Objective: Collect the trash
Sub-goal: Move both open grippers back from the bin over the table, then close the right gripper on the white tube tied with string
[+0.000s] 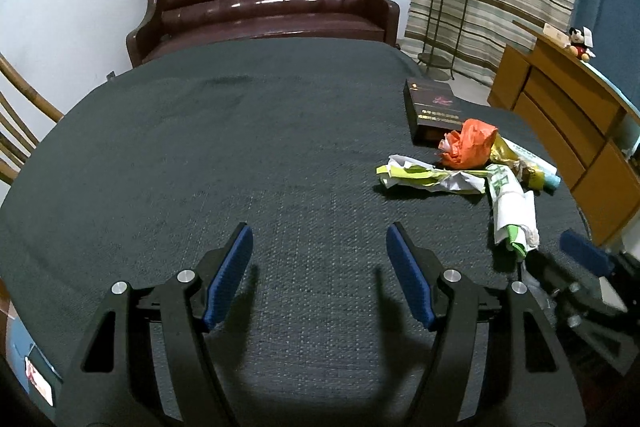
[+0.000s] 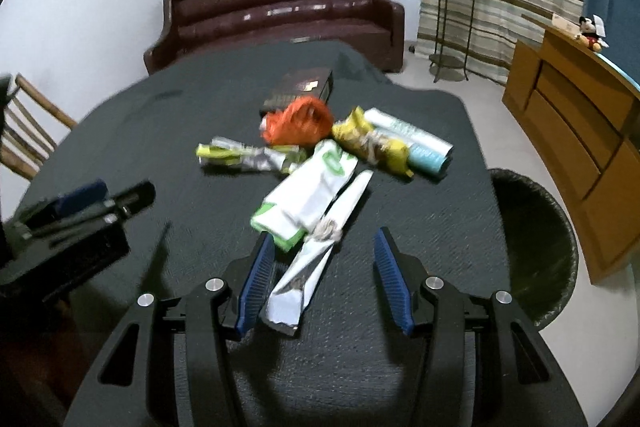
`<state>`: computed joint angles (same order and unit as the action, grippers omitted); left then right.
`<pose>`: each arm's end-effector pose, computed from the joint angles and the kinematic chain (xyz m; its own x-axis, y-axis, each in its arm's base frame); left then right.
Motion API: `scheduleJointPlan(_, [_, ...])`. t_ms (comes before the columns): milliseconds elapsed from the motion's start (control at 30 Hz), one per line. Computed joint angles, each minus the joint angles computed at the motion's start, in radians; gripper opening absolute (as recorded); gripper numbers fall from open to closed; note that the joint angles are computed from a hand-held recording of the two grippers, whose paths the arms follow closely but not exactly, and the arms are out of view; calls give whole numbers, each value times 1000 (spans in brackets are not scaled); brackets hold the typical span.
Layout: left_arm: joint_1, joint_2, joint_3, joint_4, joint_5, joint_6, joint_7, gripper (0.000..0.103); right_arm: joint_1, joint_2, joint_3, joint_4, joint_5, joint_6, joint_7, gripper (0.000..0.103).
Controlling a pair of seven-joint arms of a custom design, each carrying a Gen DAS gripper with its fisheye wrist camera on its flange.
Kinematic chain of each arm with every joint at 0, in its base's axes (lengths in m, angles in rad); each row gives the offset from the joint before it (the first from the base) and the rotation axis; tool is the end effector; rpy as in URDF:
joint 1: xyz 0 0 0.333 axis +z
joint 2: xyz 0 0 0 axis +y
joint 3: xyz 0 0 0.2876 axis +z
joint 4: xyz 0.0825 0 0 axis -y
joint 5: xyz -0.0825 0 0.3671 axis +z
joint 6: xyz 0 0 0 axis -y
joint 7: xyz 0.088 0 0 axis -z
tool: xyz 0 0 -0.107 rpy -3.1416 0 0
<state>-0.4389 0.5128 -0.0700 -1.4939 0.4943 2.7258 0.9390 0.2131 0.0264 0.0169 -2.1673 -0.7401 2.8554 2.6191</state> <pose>0.6210 -0.3553 0.4376 -0.2392 -0.9708 0.0168 -0.6962 0.1594 -0.6999 0.5401 0.1640 0.4293 -0.1392 -0.9868 -0.0829 -0.7165 0.1582 -0.6794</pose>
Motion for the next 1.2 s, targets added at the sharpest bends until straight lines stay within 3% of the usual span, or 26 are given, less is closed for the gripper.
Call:
scheduleJointPlan(267, [12, 21, -13, 24, -37, -1, 34, 68, 4, -5, 3, 3, 29, -80, -7, 50])
scheduleJointPlan(400, [12, 29, -16, 34, -51, -1, 51, 68, 2, -2, 6, 5, 46, -88, -29, 42])
scheduleJointPlan(533, [8, 34, -16, 41, -61, -3, 63, 68, 2, -5, 8, -4, 100, -73, -96, 25])
scheduleJointPlan(600, [6, 37, -17, 45, -65, -4, 68, 68, 2, -9, 9, -9, 117, -69, -114, 21])
scheduleJointPlan(800, [6, 47, -23, 62, -82, -5, 94, 68, -7, -31, 10, -34, 129, -61, -120, 18])
scheduleJointPlan(1200, [-19, 74, -38, 104, -110, -16, 128, 68, -54, -84, 22, -63, -14, -29, 6, 18])
